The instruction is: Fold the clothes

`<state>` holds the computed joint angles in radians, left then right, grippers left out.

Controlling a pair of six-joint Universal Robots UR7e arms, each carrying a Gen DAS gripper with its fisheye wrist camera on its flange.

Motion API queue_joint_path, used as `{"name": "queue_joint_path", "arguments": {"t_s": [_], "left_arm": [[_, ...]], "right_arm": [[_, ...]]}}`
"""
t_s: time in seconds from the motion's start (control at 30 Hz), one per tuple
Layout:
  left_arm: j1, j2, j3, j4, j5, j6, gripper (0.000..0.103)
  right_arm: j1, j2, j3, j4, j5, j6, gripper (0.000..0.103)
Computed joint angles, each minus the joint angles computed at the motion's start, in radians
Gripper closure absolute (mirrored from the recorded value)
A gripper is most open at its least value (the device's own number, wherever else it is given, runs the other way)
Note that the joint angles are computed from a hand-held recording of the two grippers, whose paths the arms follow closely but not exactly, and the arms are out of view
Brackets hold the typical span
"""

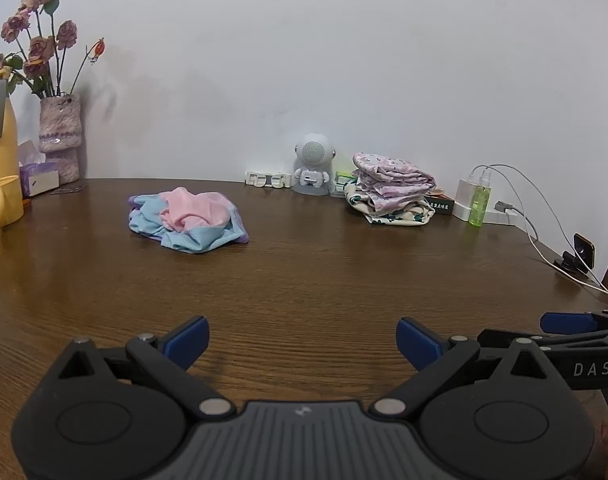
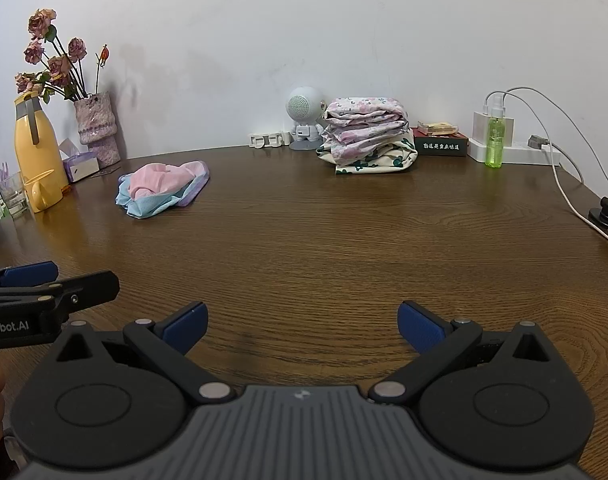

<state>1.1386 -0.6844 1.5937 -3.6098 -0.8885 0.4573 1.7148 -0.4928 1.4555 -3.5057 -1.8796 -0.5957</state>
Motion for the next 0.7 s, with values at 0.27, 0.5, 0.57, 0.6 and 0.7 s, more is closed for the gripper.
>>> {"name": "queue_joint_path", "arguments": {"t_s": [0.27,0.5,0.57,0.6,0.7], "left_arm": [[0.009,-0.015,0.024,-0.015,-0.023,-0.011,0.001],[0.011,-0.01,0.012,-0.001,-0.024,-0.023,0.001],[0.012,-0.01,0.011,0.0,-0.026,-0.024,0.0],[0.012,-0.01,0.012,-0.003,-0.028,-0.023,0.0],[0.012,-0.009,0.015,-0.009,-0.033,-0.019,0.0]], "right_arm": [[0.001,-0.002,0.007,-0.005,0.0,0.001,0.0],[-0.001,0.001,-0.002,0.003,0.002,0.001,0.0],[-0.001,0.001,0.001,0.001,0.001,0.001,0.0],[-0.001,0.001,0.001,0.001,0.001,0.001,0.0],[0.0,0.001,-0.002,0.004,-0.001,0.002,0.0]]}}
